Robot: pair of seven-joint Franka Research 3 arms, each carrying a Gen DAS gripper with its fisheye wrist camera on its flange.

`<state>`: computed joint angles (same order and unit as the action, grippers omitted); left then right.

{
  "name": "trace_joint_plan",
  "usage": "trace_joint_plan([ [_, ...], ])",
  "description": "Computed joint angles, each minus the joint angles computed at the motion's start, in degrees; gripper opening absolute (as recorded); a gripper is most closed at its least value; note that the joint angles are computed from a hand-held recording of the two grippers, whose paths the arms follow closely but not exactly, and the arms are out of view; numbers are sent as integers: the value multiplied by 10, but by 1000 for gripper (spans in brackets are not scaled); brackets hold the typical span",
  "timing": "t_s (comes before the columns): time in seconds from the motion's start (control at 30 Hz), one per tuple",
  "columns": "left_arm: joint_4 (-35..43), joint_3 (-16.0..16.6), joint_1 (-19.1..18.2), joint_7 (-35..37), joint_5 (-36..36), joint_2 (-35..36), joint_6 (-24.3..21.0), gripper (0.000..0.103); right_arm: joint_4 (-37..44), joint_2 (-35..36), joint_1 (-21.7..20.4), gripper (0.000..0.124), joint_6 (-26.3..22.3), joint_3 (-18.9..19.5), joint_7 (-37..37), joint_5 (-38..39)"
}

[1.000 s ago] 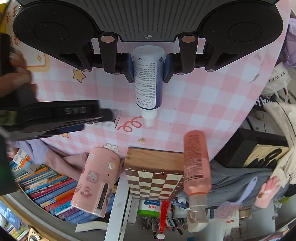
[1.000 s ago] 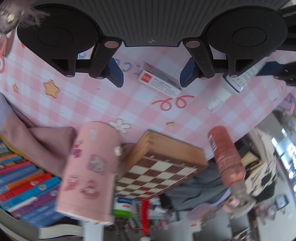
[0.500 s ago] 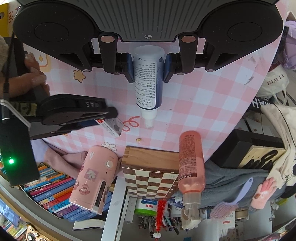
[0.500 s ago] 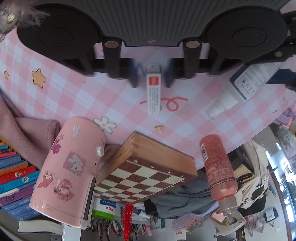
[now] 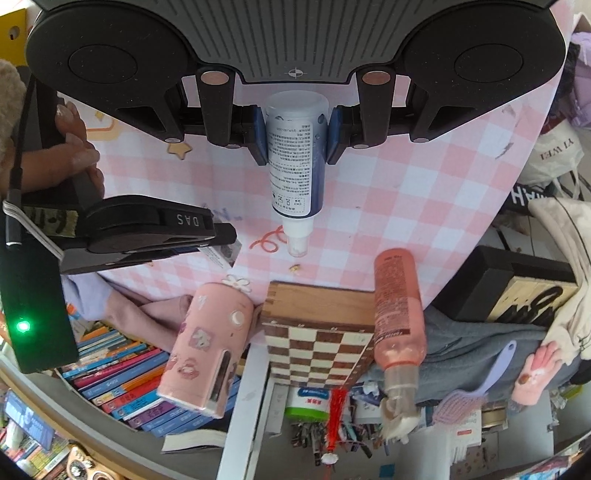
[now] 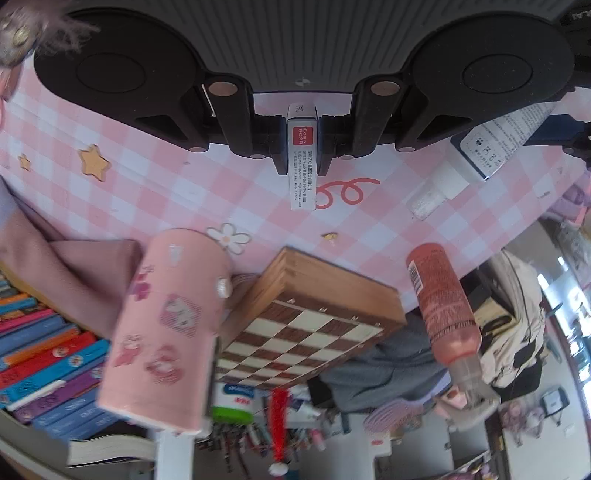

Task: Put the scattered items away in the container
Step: 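Carry the spray bottle and medicine box with both tools over the yellow box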

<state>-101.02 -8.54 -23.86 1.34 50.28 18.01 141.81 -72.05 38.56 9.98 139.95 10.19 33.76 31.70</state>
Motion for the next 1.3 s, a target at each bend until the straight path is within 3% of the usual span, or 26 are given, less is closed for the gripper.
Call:
trace_joint_plan([
  [0.23,-4,-4,-8,-19,24,-16,21,31,-110,-88,-26,14,64,11,-26,65],
  [0.43,-18,-9,-15,-52,52,-36,47,31,-197,-164,-43,14,86,6,-49,131],
  [0.87,-100,-43,-9,-155,103,-115,101,31,-364,-327,-39,14,61,-50,-133,274],
  [1.3,-188,-91,-1,-256,140,-198,125,31,-545,-498,1,14,52,-115,-153,303],
])
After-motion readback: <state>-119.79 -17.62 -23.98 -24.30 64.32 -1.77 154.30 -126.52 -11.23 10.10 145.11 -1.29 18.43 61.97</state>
